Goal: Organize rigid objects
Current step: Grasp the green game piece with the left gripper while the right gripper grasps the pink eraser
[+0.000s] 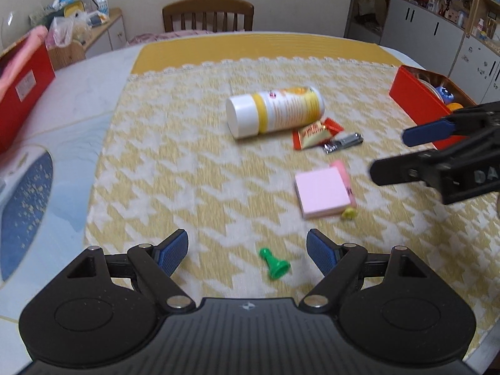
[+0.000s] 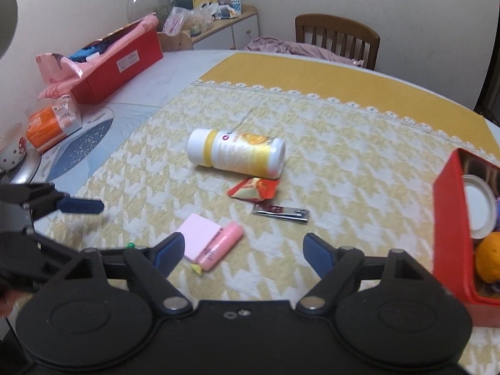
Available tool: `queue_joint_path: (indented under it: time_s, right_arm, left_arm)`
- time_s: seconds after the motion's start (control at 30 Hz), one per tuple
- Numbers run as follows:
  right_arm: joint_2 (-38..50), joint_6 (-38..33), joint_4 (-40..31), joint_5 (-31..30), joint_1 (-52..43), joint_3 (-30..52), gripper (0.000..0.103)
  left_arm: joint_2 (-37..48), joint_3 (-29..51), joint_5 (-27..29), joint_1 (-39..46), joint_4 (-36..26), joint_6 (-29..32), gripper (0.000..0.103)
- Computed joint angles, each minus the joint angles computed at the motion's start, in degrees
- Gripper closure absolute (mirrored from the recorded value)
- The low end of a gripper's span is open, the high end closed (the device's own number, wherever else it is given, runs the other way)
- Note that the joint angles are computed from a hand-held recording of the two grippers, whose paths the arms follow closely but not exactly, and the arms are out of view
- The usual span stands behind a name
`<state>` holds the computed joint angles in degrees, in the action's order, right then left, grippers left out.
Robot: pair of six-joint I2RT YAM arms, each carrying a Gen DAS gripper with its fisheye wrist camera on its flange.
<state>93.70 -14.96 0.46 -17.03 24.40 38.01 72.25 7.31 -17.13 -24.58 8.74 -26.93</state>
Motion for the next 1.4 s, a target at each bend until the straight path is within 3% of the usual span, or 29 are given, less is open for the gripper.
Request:
queue_joint_path:
  time_s: [0.23,0.4,0.53,0.73,0.9,1.1,1.4]
  right_arm:
    - [5.2,4.3,0.9,3.3,4.1,3.0,0.035]
    - [7.8,6.0,0.2,3.6,5.2,4.9,0.053]
    - [9.0,7.1,-0.6,2.6,5.4,5.7,0.064]
    - [9.0,6.8,-0.8,1.8,5.4,5.1,0.065]
    - [9.0,6.1,-1.5,1.0,4.7,4.8,0.067]
    - [8.8,5.3,-1.9,0.5,3.1,5.0,0.085]
    - [5.7,3.7,-0.3,2.1,2.7,1.8,0.089]
  left_arm:
    - [3.6,-1.8,1.1,0.4,5.1,0.9,0.022]
    - [5.0,-2.4,-0.3,-1.5,7.5,1.2,0.025]
    - [5.7,-2.5,-3.0,-5.6,8.1,1.6,0.038]
    - [5.8,-2.9,-3.9,-7.7,9.2,1.2,0.051]
    - [5.4,-3.1,-3.9,-8.1,9.4,1.6,0.070]
    - [4.4,-2.9,-3.8,-7.5,8.1,0.9,0.084]
    - [3.1,-1.7,-4.9,-7.7,4.8,-1.1,0.088]
